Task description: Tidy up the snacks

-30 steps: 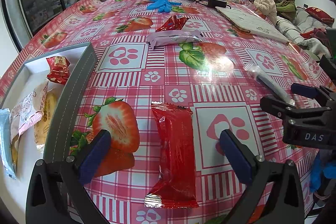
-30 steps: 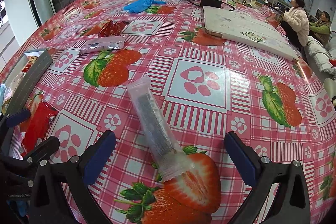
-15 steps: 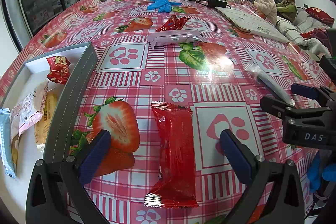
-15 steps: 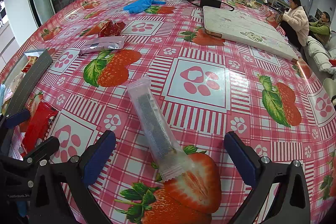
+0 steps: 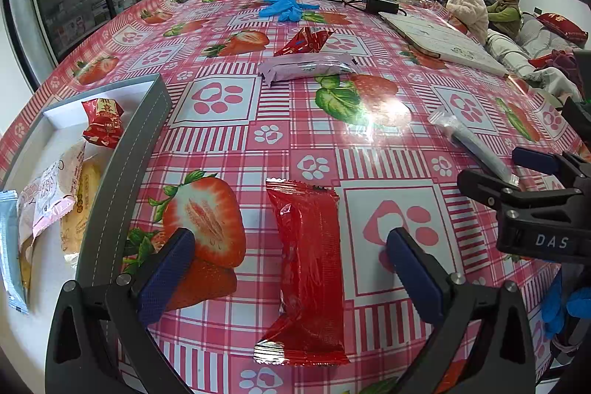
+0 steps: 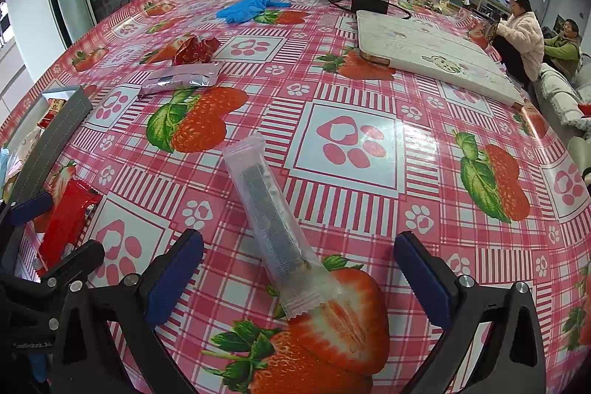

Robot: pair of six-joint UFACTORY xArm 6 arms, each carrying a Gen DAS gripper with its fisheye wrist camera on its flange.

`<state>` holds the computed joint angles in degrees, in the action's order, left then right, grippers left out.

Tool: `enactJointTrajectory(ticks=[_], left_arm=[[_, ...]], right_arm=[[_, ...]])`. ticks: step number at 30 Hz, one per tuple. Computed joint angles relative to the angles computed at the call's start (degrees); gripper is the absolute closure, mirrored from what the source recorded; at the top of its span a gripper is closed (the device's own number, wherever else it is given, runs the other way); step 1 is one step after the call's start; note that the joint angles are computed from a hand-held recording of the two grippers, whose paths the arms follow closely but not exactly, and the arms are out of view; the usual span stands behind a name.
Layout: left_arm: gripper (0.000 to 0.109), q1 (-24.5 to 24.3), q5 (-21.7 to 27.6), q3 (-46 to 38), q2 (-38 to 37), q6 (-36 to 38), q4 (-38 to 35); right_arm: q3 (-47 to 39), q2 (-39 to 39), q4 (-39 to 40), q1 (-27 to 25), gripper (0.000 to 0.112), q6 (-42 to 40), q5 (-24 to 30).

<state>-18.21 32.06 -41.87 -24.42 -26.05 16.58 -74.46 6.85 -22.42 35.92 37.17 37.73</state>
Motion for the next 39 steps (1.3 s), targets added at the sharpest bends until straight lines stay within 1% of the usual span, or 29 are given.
enactJointTrajectory(ticks=[7,11,14,17,23,25,28,29,31,32,33,35,36,39], left_arm=[[0.006,-0.01,-0.03,0.04,-0.02,-0.03,0.04],[0.006,0.0,-0.05,0.07,-0.03,-0.06,0.07],[0.006,-0.02,-0.06,0.08,-0.03,-0.12,0.11],[0.006,-0.02,-0.08,0.1,-0.04,-0.15,0.13],[0.006,-0.03,-0.09,0.12,-0.05,-0.2,0.18],[0.006,-0.03,-0.09,0.12,-0.05,-0.2,0.18],[0.006,-0.04,-0.12,0.15,-0.07,-0.2,0.14],[0.006,-0.09,-0.09,0.12,-0.03,-0.35,0.28],[0.006,-0.13,-0.05,0.1,-0.02,-0.47,0.37],[0.006,-0.13,-0.05,0.1,-0.02,-0.47,0.37],[0.006,-0.19,0.04,0.08,0.0,-0.56,0.43],[0.006,-0.33,0.32,0.07,-0.14,-0.46,0.35],[0.006,-0.38,0.42,0.2,-0.32,-0.28,0.18],[0.007,-0.56,0.8,0.41,-0.74,-0.37,0.24]], right_arm=[[-0.02,-0.01,0.03,0.04,0.009,-0.01,0.11],[-0.69,0.26,0.61,0.08,0.009,-0.23,1.35],[-3.93,1.76,2.06,0.56,0.009,0.2,5.79],[-9.28,4.73,5.5,0.89,0.009,-2.69,11.04],[-18.79,10.77,10.51,0.81,0.009,-9.62,17.3],[-22.53,12.97,11.98,0.68,0.009,-11.6,20.24],[-26.52,15.25,12.62,0.71,0.01,-12.19,23.7],[-26.74,15.32,12.67,0.77,0.012,-12.05,23.99],[-25.9,14.57,12.41,1.12,0.023,-12.04,23.3],[-25.88,14.36,12.29,1.43,0.039,-12.06,23.13],[-25.05,13.49,11.99,1.89,0.065,-11.99,22.64],[-23.67,12.05,12.18,2.52,0.094,-12.05,22.53],[-22.41,11.09,12.51,2.77,0.094,-12.06,22.22],[-13.67,5.09,12.9,3.24,0.093,-10.82,17.95]])
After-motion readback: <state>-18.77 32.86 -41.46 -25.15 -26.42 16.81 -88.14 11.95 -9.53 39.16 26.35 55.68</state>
